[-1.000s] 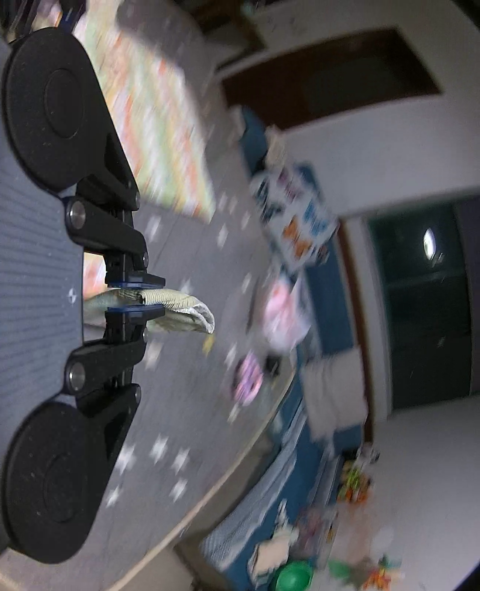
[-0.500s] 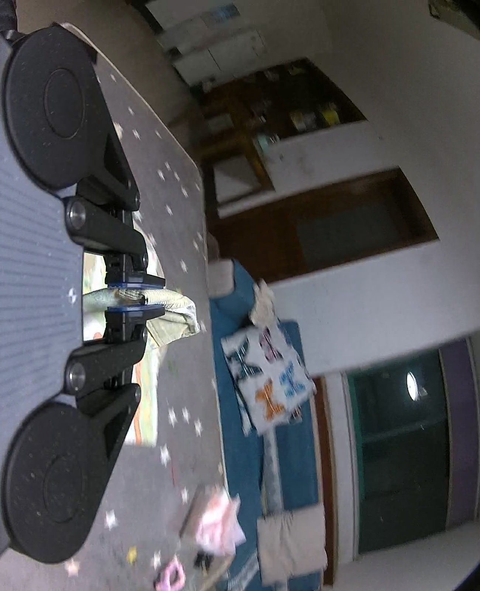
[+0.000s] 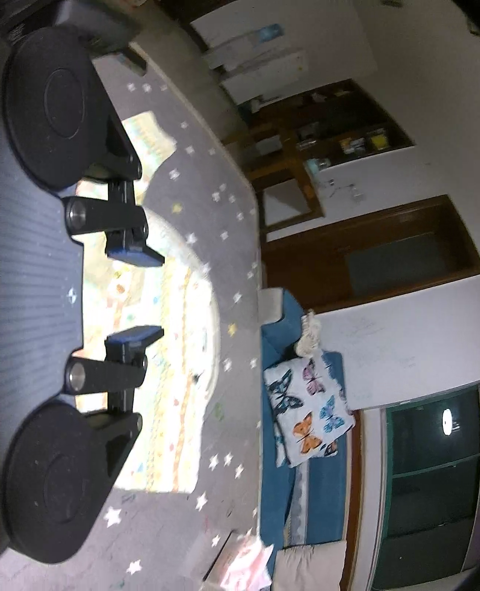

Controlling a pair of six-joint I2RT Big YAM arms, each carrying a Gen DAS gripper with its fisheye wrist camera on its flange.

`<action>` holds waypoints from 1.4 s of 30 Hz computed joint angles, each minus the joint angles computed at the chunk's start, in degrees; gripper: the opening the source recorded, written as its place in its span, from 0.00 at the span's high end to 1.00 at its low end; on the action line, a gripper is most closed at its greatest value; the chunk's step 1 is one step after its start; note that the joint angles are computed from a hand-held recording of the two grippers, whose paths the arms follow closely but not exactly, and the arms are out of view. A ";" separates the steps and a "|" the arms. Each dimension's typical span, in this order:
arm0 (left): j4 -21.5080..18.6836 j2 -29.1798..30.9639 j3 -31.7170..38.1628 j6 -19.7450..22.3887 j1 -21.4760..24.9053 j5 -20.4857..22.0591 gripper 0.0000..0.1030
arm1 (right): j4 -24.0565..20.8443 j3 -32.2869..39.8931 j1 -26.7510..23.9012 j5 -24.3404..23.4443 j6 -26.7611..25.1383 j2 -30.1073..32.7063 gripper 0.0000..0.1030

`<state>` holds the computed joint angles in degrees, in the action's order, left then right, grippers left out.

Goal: Fold clothes

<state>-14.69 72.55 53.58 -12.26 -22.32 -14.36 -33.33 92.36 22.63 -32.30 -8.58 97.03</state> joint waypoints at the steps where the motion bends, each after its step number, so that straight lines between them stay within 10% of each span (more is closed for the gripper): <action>1: -0.20 -0.40 -0.23 -0.24 0.06 -0.48 0.32 | -0.67 -0.18 -0.25 0.71 -0.59 0.11 0.59; 21: -11.83 -9.64 -4.42 -17.96 8.01 -17.24 0.39 | -2.17 -2.39 -2.31 10.68 -5.52 4.85 0.41; 42: -19.97 -14.03 -6.92 -30.00 16.95 -24.04 0.44 | -1.37 -5.00 5.32 9.98 -12.42 3.66 0.32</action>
